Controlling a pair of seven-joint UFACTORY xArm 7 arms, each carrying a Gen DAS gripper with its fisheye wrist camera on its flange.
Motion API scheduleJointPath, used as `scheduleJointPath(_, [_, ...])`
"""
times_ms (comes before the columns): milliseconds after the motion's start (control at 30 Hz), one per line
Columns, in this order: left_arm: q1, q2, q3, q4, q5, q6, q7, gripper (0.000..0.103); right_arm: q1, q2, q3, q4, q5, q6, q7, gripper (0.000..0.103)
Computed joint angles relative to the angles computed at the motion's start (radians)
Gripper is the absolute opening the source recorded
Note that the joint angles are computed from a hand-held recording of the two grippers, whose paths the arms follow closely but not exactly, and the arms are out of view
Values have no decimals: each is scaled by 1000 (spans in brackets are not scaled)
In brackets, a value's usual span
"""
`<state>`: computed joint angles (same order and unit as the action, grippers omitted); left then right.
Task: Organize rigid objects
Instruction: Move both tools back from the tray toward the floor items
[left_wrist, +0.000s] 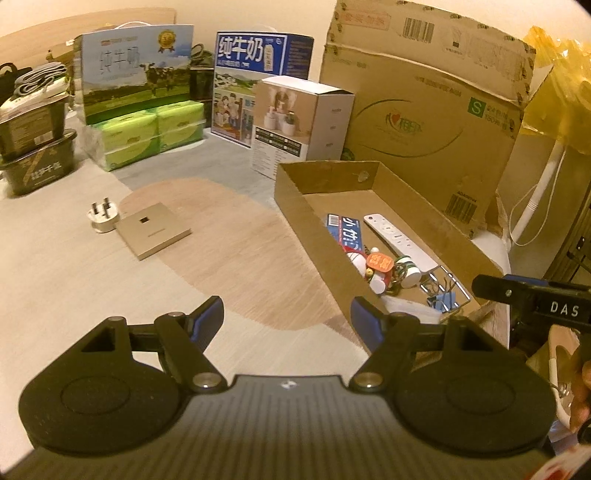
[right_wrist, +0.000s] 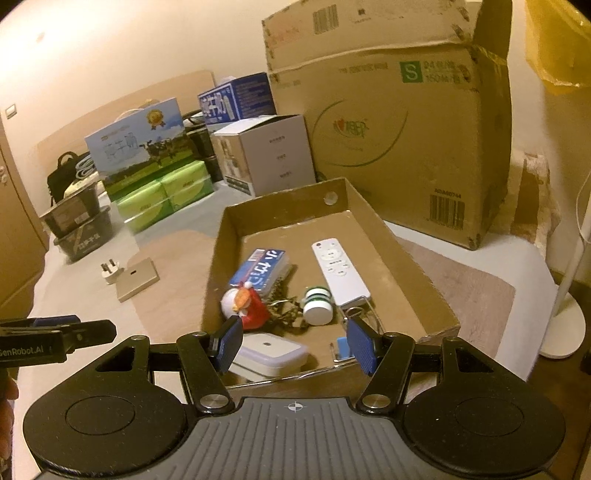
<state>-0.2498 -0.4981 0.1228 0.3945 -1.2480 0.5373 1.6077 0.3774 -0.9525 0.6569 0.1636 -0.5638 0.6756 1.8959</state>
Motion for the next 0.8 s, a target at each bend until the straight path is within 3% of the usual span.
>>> scheduleJointPath(400, [78,-21,82,6,81,44,-5,74,-60,105,53,105,-51,-20,15,62])
scheduleJointPath(800, [178,53,137,92,100,81,35,75,-198,252,118,228,-190,-107,58,62])
